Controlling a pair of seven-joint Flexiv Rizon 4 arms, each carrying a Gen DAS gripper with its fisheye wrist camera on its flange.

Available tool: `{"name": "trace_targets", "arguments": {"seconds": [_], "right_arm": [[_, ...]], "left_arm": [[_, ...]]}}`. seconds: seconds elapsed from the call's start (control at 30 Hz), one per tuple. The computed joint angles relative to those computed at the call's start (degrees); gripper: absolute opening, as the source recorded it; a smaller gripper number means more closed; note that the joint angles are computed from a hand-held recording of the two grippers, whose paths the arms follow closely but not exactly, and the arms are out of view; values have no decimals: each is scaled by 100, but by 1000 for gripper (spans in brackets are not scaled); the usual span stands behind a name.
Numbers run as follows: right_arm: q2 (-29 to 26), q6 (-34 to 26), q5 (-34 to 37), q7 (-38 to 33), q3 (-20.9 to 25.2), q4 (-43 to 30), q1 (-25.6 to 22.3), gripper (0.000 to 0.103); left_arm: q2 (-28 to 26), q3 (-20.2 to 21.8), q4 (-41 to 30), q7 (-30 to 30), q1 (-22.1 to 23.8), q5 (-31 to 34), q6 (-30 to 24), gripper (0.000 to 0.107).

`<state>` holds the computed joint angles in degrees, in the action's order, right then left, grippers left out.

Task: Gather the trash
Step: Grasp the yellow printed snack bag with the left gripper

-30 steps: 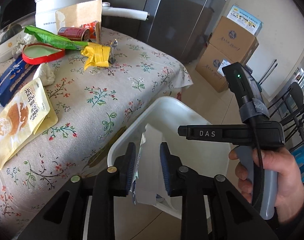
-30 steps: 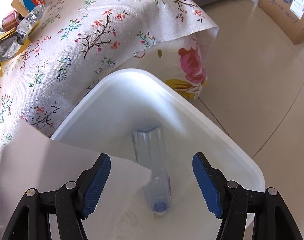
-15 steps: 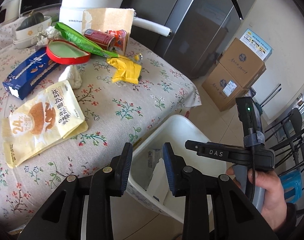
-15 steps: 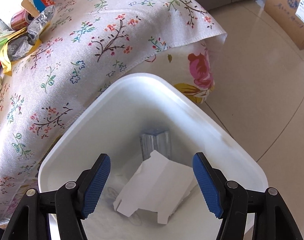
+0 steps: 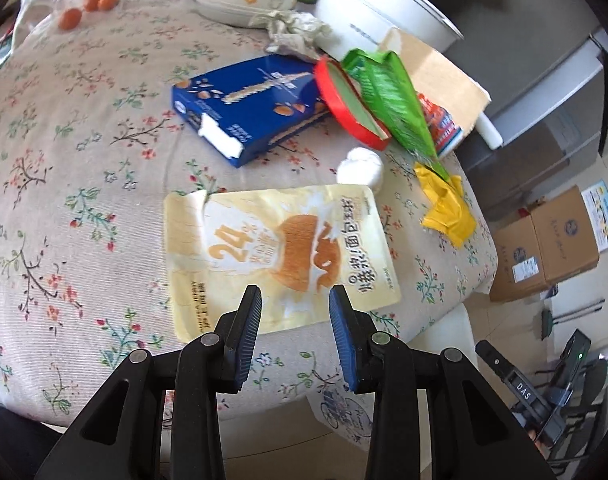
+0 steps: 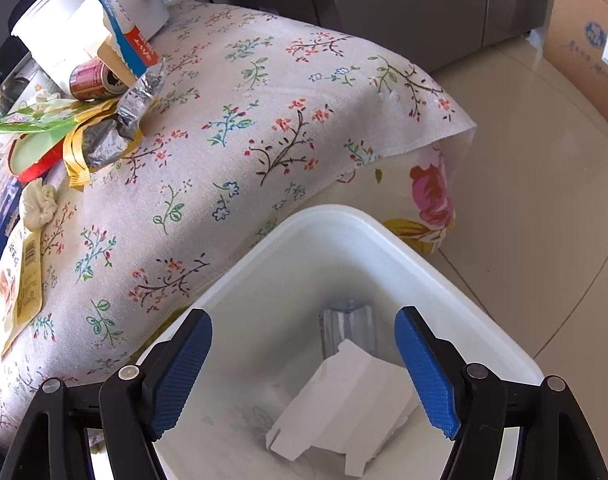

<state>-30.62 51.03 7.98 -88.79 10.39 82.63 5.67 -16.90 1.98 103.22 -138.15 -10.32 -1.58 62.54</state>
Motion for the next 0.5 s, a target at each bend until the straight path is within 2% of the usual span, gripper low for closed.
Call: {"name": "trace_targets", "arguments": {"seconds": [0.13, 0.3, 0.33, 0.43, 0.5], "right_arm": [[21, 333, 113, -135, 107, 101, 3, 80], [66, 444, 267, -461, 286, 87, 1, 80], [76, 458, 247, -486, 278, 113, 42, 81], [57, 479, 74, -461, 193, 163, 209, 81], [12, 451, 24, -453, 184, 138, 255, 81]], "left_arm": [[225, 110, 301, -221, 87, -28, 209, 37], [387, -34, 788, -83, 369, -693, 444, 37], [390, -123, 878, 67, 442, -928, 480, 37], [340, -596, 1227, 916, 706, -2169, 812, 37], [284, -632, 1239, 1122, 680, -2437, 776, 37]]}}
